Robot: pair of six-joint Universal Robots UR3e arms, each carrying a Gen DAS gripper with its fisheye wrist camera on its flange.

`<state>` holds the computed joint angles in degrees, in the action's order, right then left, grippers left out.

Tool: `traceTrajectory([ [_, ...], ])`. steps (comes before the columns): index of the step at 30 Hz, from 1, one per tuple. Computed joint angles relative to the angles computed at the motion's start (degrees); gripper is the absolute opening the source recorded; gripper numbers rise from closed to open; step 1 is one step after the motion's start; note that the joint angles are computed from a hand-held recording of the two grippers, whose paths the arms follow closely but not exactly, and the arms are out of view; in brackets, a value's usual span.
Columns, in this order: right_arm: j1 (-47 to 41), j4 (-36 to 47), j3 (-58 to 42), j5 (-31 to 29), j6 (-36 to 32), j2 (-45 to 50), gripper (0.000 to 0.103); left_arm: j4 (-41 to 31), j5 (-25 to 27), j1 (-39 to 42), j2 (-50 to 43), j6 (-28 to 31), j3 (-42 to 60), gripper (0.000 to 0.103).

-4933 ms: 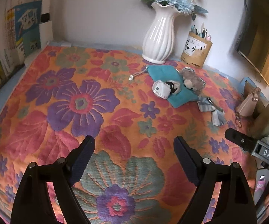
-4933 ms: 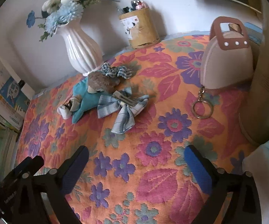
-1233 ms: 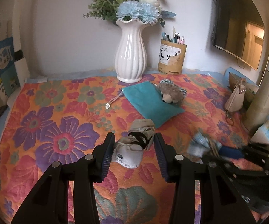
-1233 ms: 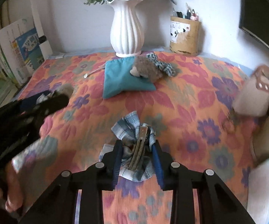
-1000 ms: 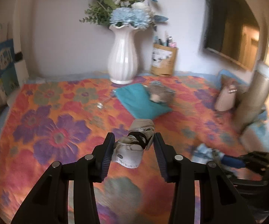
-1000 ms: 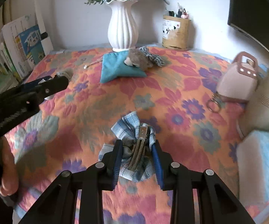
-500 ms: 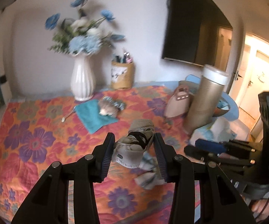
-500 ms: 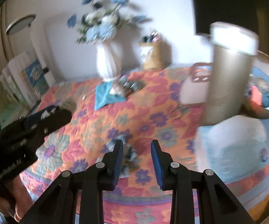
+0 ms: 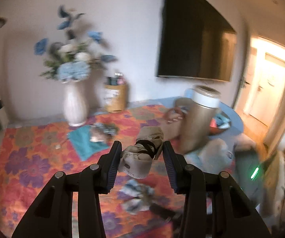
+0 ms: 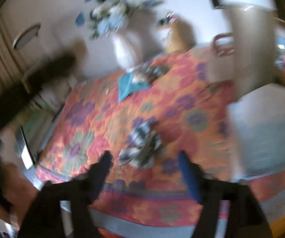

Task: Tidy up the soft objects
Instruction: 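Carry the sock item and checked bow to the brown bowl and release both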

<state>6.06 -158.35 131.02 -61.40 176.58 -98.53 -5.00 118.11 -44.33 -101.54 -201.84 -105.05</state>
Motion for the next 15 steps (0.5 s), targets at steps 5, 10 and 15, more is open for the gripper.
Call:
traceTrajectory([
  [5,11.79,-4.01,-10.37,-12.89,5.59,16.15,0.076,0.96,2.05,1.92,6.41,-1.53,-7.36,0.04],
  [10,21.52,-5.25,-19.94,-28.15,7.35,25.44,0.068,2.95,1.15,3.39,7.91,-1.66,-10.52,0.04],
  [15,23.02,-12.44,-16.23,-28.43,4.59,25.17,0.026,4.58,0.01,3.71,7.7,-1.48,-11.71,0.04],
])
